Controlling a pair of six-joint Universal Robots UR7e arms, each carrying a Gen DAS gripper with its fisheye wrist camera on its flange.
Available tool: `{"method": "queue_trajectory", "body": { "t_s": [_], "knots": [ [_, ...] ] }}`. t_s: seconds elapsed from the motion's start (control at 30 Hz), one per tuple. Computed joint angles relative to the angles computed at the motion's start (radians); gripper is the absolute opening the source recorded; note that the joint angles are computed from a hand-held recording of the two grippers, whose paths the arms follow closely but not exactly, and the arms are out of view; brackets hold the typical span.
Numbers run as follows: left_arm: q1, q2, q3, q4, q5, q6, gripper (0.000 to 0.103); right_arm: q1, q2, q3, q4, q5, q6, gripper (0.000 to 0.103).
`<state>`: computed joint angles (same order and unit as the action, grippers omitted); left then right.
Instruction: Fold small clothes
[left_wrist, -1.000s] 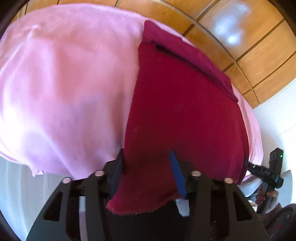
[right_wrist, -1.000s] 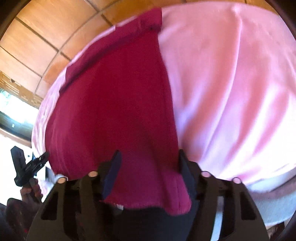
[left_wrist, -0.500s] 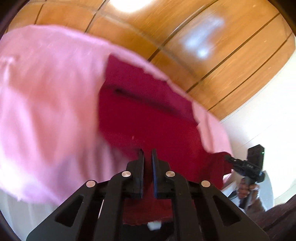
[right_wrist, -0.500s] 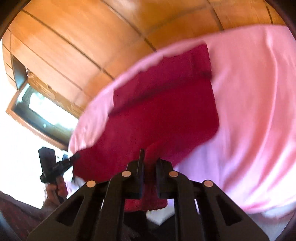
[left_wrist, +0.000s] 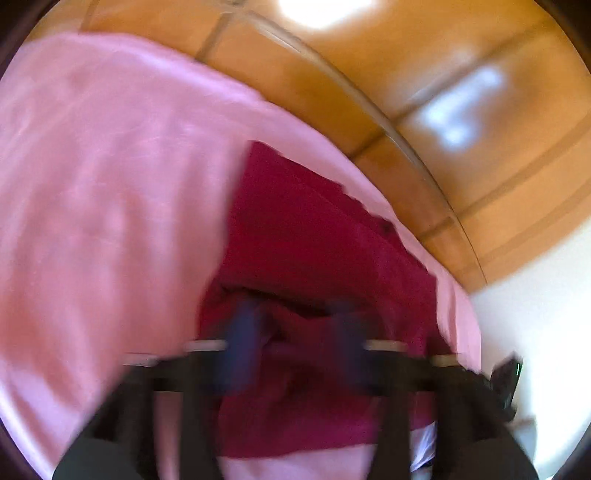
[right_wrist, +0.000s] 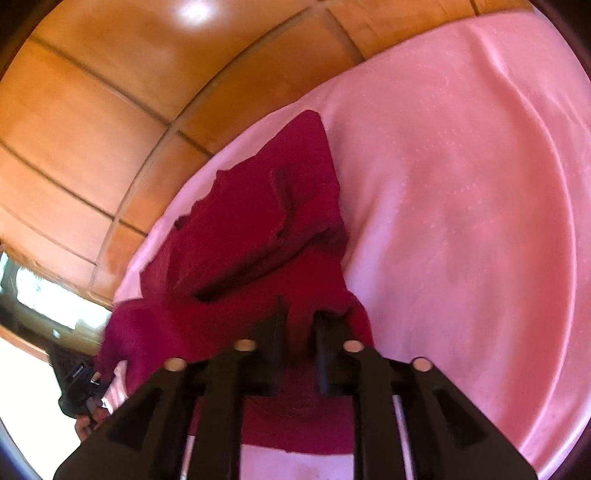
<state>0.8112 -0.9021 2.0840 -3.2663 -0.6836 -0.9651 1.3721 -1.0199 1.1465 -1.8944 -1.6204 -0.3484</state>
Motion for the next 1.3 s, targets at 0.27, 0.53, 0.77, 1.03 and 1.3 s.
{"method": "queue_trajectory", "body": {
  "t_s": [0.27, 0.53, 0.77, 1.03, 1.3],
  "knots": [
    [-0.067, -0.036, 0.131, -0.099, -0.004, 0.038, 0.075, -0.009, -0.06, 0.035, -0.036, 0.002, -0.116, 0.087],
    [-0.061, 0.017, 0.16, -0.055, -0.093, -0.04, 0.026, -0.028, -0.121, 0.188, -0.156, -0.136, -0.206, 0.04],
    [-0.118, -0.01, 0.164, 0.003, -0.046, -0.03, 0.017, -0.012, -0.153, 0.174, -0.133, -0.081, -0.238, 0.007],
    [-0.252, -0.079, 0.262, 0.129, -0.042, -0.216, 0.017, -0.019, -0.214, 0.163, -0.013, -0.084, -0.274, 0.007],
    [-0.296, -0.075, 0.262, 0.326, -0.066, -0.414, 0.027, -0.056, -0.266, 0.212, 0.067, -0.166, -0.245, 0.008]
  ]
}}
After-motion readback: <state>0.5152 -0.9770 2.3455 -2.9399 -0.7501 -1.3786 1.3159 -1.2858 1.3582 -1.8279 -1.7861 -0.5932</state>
